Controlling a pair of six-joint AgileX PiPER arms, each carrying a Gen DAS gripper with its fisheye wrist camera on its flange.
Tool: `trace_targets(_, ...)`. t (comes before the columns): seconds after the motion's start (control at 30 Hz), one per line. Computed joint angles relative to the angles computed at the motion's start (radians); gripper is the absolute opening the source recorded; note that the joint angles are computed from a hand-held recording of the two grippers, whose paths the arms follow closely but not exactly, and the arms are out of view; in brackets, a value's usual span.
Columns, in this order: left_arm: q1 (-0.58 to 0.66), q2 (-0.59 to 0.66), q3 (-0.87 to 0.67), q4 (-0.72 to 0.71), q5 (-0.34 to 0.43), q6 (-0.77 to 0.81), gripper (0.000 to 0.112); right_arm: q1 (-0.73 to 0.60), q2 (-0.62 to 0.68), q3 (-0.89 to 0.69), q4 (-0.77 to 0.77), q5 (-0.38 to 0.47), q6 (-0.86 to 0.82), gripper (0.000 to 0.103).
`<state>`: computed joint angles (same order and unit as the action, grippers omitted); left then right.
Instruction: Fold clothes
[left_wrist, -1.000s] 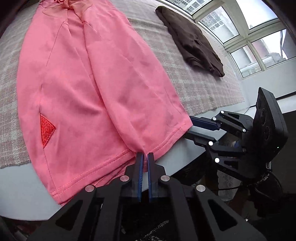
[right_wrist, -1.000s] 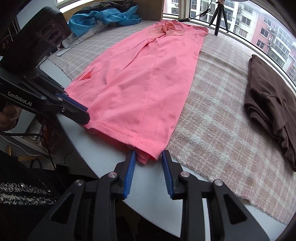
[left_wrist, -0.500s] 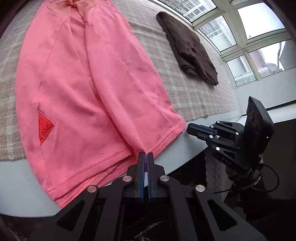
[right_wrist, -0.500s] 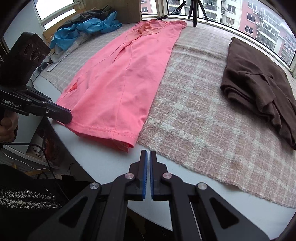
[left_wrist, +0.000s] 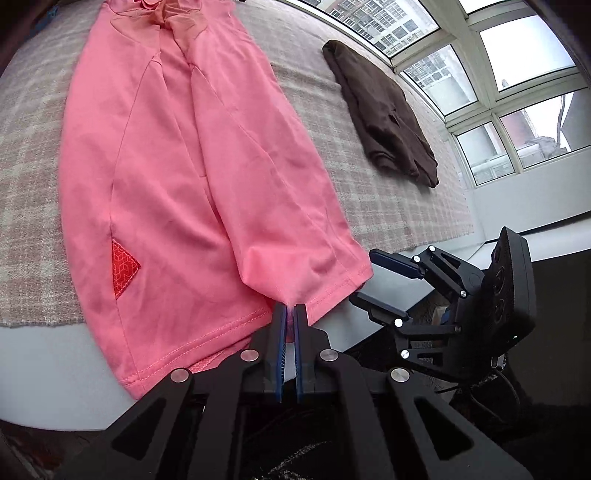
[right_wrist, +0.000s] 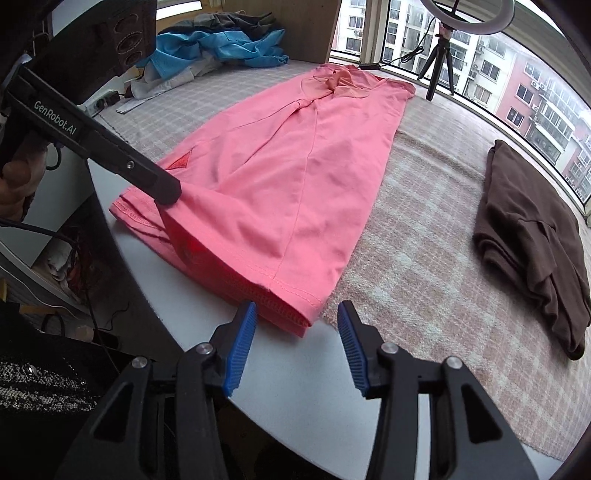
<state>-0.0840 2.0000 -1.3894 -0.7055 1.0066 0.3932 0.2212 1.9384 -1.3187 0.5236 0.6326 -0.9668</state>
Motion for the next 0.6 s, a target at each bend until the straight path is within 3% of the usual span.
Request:
trace_targets(0.03, -0.007, 0.003, 0.008, 0.01, -0.008, -0.001, 0.015, -0.005, 0.005, -0.005, 0.008, 0.008, -0.004, 0.045)
trace_targets(0.1, -0.021, 0.01, 0.021, 0.035, -0.024, -0.006, 0.019, -0.014, 0.002, -0.004, 0.023, 0.018, -0.016, 0.045)
trace_targets(0.13, -0.023, 0.015, 0.017, 0.038, -0.018, -0.011, 0.015, -0.017, -0.003, -0.001, 0.029, 0.022, -0.021, 0.045)
trace_targets(0.17, -0.024, 0.02, 0.013, 0.039, -0.009, -0.015, 0.001, -0.021, -0.008, 0.003, 0.034, 0.027, -0.027, 0.045)
trace_targets(0.4, 0.019, -0.014, -0.048, -0.095, 0.092, 0.026, 0.001, -0.027, -0.048, 0.039, 0.102, 0.046, -0.1, 0.045)
trace_targets(0.6, 0.014, -0.011, -0.115, -0.107, 0.118, -0.01, 0.001, 0.021, -0.036, 0.055, 0.129, -0.039, -0.094, 0.045)
